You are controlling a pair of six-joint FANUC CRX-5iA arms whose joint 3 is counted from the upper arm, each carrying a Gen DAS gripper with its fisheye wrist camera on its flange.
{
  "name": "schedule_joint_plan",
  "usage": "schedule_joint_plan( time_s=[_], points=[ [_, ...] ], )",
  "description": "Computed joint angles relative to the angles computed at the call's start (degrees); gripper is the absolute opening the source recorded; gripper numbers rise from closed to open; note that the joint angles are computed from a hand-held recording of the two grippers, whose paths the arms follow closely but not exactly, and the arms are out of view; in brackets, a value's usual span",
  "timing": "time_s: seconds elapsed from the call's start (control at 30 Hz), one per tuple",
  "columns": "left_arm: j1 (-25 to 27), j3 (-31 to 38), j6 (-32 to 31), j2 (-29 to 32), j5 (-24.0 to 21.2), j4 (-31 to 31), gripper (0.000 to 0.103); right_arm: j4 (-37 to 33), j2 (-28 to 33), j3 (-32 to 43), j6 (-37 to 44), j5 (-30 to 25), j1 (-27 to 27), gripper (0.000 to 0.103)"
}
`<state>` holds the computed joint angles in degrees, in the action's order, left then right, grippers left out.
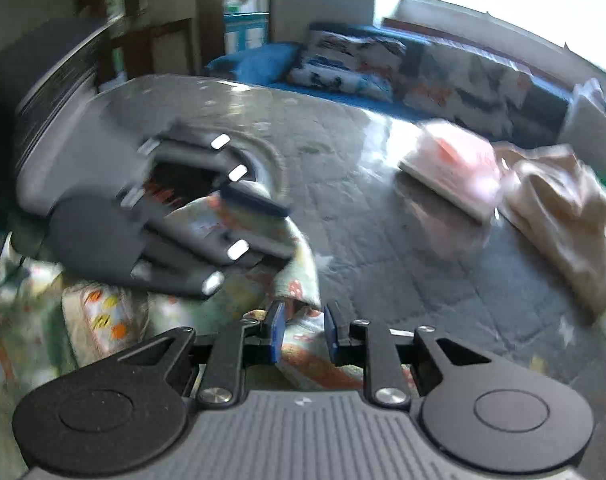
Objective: Fold clothes
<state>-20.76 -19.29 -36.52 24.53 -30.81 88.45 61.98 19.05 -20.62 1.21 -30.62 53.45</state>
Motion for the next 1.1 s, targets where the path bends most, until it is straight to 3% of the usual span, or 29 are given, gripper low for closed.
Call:
schedule_joint_plan(
  time_s=[0.17,0.3,0.4,0.43,0.57,0.67,0.77,0.87,0.93,1.0,1.1],
  points=[
    [0.6,3.2,7.0,1.0,-2.0,-1.1,0.046,3.1,1.7,1.0,3.4,-4.2,3.5,0.021],
    [1.7,5.7,11.3,2.2,-4.3,-10.8,0.048,2.9,2.8,2.0,6.4,-6.1,5.7,0.021],
    [3.5,7.3,16.1,2.9,-7.2,-20.3,0.048,0.6,2.0,1.6,6.5,-5.1,6.1,0.035],
    [4.2,7.1,16.1,2.8,-8.6,-21.6,0.048,-0.6,1.6,1.5,6.8,-5.2,6.4,0.036],
    [6.6,3.9,9.2,0.5,-12.4,-23.6,0.047,-2.0,-1.3,-1.0,4.7,-4.3,7.1,0.036],
    [8.2,1.7,6.5,-1.2,-13.9,-23.9,0.046,1.5,-4.8,-4.3,-2.2,-2.1,6.0,0.038],
    [8.9,-1.8,1.2,-3.3,-14.1,-20.6,0.046,5.4,-6.7,-6.4,-7.5,-2.4,4.2,0.048],
    [9.6,-5.1,-4.6,-5.3,-14.9,-17.7,0.045,1.8,-5.8,-5.1,-4.2,-2.8,3.3,0.051],
    [10.4,-6.2,-5.2,-6.0,-16.0,-17.7,0.045,-2.0,-4.4,-3.6,-0.3,-2.2,2.7,0.059],
    [11.0,-7.4,-5.9,-6.8,-15.9,-17.3,0.044,-4.2,-3.4,-2.8,1.0,-1.3,2.2,0.057],
    [12.0,-8.4,-6.2,-7.4,-16.6,-16.9,0.04,-7.0,-3.0,-2.8,1.5,0.1,2.6,0.043]
  ],
)
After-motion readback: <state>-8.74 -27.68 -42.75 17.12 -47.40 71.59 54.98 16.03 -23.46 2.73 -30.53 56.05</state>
